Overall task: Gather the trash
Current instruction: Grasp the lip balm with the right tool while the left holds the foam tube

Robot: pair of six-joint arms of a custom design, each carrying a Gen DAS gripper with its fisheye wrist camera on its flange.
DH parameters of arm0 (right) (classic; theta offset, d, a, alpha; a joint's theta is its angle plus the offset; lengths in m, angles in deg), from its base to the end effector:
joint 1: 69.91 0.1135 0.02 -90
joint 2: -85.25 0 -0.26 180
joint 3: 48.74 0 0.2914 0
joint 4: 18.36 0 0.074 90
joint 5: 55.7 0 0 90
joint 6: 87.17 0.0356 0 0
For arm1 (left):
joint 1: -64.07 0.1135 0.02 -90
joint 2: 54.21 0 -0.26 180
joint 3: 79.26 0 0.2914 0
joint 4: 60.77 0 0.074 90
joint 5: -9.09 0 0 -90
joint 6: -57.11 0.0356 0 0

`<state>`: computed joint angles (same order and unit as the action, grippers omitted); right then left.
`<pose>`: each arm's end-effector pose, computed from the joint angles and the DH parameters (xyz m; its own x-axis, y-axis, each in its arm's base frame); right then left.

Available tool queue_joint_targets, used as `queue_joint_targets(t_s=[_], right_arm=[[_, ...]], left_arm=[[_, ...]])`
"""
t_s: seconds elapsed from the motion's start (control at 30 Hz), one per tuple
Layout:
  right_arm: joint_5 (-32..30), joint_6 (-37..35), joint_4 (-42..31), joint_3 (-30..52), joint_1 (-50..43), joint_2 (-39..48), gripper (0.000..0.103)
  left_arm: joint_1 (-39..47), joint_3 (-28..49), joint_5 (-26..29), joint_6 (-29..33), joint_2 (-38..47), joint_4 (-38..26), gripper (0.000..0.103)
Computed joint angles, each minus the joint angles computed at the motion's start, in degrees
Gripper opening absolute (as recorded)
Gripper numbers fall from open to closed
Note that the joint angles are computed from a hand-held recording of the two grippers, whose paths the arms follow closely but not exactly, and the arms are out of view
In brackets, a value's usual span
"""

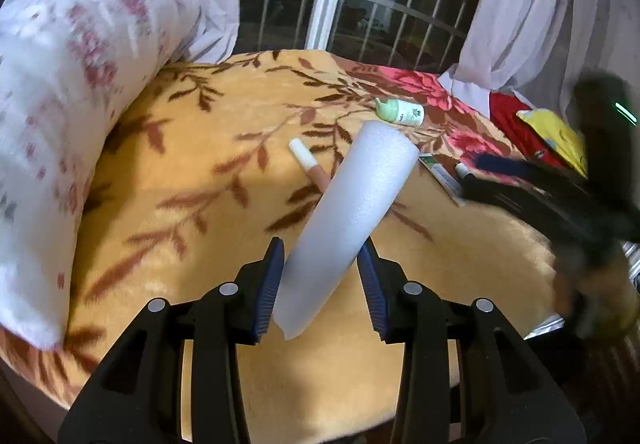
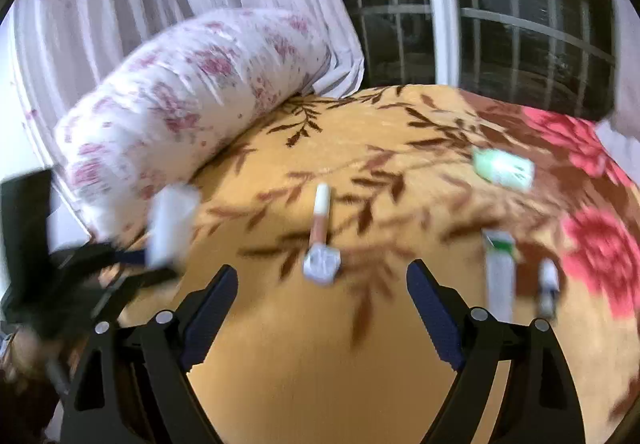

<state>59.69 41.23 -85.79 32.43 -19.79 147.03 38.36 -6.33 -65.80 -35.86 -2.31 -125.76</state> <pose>0.1675 0.1766 0.3604 -0.6901 0.0492 -0.7220 -0.1031 0.9808 0.1654 0.1848 -0.0993 0.3474 -0.6551 0.2599 -0.7095 0.5547 0.8030 -0.2180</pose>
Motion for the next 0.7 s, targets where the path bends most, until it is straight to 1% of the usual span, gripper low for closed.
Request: queue_joint_targets(t_s=[0.07, 0.13, 0.27, 0.3, 0.33, 0.37, 0.4, 0.43, 0.47, 0.5, 0.53, 0.7], right_arm=[[-3.11, -4.38, 1.73, 4.51, -4.78, 8.11, 0.085], [-3.88, -7.85, 2.1, 9.65, -7.69, 16.36, 0.083], [-7.23, -9.61, 1.42, 15.88, -11.58, 26.84, 0.077], [-8.1, -9.73, 0.56, 17.82, -12.47, 29.89, 0.071], [-8.72, -9.97, -0.14, 19.19, -12.93, 32.01, 0.059], [-9.42, -10.21, -0.91, 20.46, -13.32, 33.83, 0.053], [-10.27, -10.4, -1.99, 21.86, -13.74, 35.72, 0.035], [-10.75, -10.23, -2.95, 23.11, -14.03, 37.45, 0.031], [-10.34, -9.91, -2.86, 23.18, -13.98, 37.61, 0.029], [-9.97, -9.77, -3.11, 23.43, -13.84, 37.57, 0.02], [-10.15, -9.68, -3.01, 23.31, -13.8, 37.22, 0.018], [-10.35, -8.36, -1.0, 20.57, -12.96, 32.89, 0.018]], left_arm=[[0.93, -0.69, 0.19, 0.56, -1.23, -0.63, 0.038], [2.31, -1.13, 1.39, 1.22, -1.81, -1.21, 0.038], [4.4, -1.78, 3.68, 2.26, -2.13, -1.34, 0.038], [4.73, -1.98, 4.1, 2.38, -2.19, -1.24, 0.038], [4.99, -2.25, 4.36, 2.44, -2.32, -1.07, 0.038], [5.19, -2.4, 4.61, 2.57, -2.41, -1.03, 0.038], [5.31, -2.52, 4.81, 2.72, -2.36, -0.99, 0.038], [5.36, -2.68, 4.76, 2.7, -2.33, -0.79, 0.038], [5.38, -2.85, 4.72, 2.79, -2.4, -0.65, 0.038], [5.47, -2.89, 4.86, 2.89, -2.38, -0.66, 0.038], [5.39, -2.84, 4.89, 2.55, -2.4, -0.8, 0.038], [4.82, -3.26, 5.43, 2.41, -2.32, -0.45, 0.038]])
